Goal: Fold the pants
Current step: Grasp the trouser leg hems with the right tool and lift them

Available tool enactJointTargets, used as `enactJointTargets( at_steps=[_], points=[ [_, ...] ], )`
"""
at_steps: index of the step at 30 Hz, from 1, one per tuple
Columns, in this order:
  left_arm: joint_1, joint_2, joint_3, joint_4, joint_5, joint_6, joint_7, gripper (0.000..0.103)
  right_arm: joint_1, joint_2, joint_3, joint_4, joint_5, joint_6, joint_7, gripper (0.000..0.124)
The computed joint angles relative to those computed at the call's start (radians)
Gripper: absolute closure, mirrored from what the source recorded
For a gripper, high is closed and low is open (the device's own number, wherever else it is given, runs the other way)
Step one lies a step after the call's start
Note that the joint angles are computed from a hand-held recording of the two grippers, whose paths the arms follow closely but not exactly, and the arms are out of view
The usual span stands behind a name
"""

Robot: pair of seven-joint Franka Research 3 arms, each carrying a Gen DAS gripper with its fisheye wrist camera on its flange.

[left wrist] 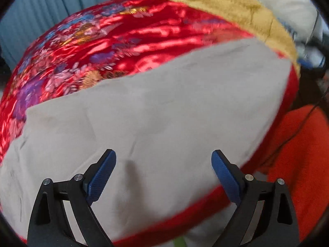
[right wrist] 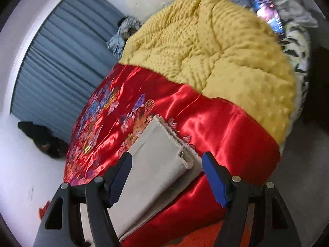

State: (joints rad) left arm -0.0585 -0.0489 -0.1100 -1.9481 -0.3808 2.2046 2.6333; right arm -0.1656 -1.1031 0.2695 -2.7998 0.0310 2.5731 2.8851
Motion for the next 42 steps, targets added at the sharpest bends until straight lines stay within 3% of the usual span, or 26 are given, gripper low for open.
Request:
enactJointTargets(
  at_steps=[2,3,5,7,10,14,19,20,21,23,27,31,34,42],
  points=[
    [-0.014,-0.020,-0.015,-0.063,0.041,0.033,0.019,0.009,0.022,-0.001,-0.046,-0.032,0.038,0.068,-0.002,0.053],
    [-0.024,-0.041,-0.020,-0.115,0.041,0.087,0.031,0.009,0.030,0.002,-0.067,-0.046,0.059,0.097,-0.006,0.053],
    [-0.036,-0.050,-0.013,-0.142,0.017,0.127,0.041,0.008,0.043,0.023,-0.095,-0.051,0.095,0.117,-0.022,0.053],
    [-0.035,-0.034,0.003,-0.100,0.006,0.062,0.030,0.008,0.054,0.058,-0.117,-0.018,0.113,0.038,-0.053,0.053],
    [-0.016,-0.030,0.020,-0.043,-0.041,-0.024,0.011,0.009,0.052,0.060,-0.100,-0.001,0.132,-0.058,-0.031,0.053],
    [0.006,-0.035,0.035,-0.015,-0.100,-0.043,0.022,0.009,0.104,0.050,-0.106,-0.055,0.187,0.034,-0.017,0.053],
    [-0.001,-0.029,0.004,-0.071,0.004,0.001,0.000,0.009,0.122,0.146,-0.116,-0.061,0.218,0.124,-0.059,0.055],
    [-0.008,-0.052,0.002,-0.114,-0.006,0.044,0.031,0.009,0.107,0.155,-0.105,-0.052,0.209,0.110,-0.055,0.065],
    [-0.014,-0.060,0.005,-0.125,-0.018,0.055,0.051,0.009,0.090,0.161,-0.091,-0.036,0.189,0.080,-0.055,0.087],
    [-0.027,-0.072,0.006,-0.147,-0.023,0.065,0.068,0.008,0.071,0.164,-0.071,-0.011,0.157,0.038,-0.050,0.107],
    [-0.036,-0.070,0.017,-0.144,-0.022,0.055,0.080,0.008,0.054,0.158,-0.046,0.043,0.089,-0.014,-0.060,0.115],
    [-0.004,-0.023,0.047,-0.006,-0.077,-0.111,0.025,0.013,0.039,0.184,-0.014,0.145,0.009,-0.032,-0.084,0.116],
    [0.051,0.024,0.070,0.109,-0.161,-0.172,-0.013,0.013,0.052,0.240,-0.009,0.270,-0.043,-0.037,-0.150,0.116],
    [0.238,0.204,0.094,0.402,-0.224,-0.137,-0.204,0.013,0.143,0.590,0.054,0.737,-0.167,-0.034,-0.346,0.116]
  ],
)
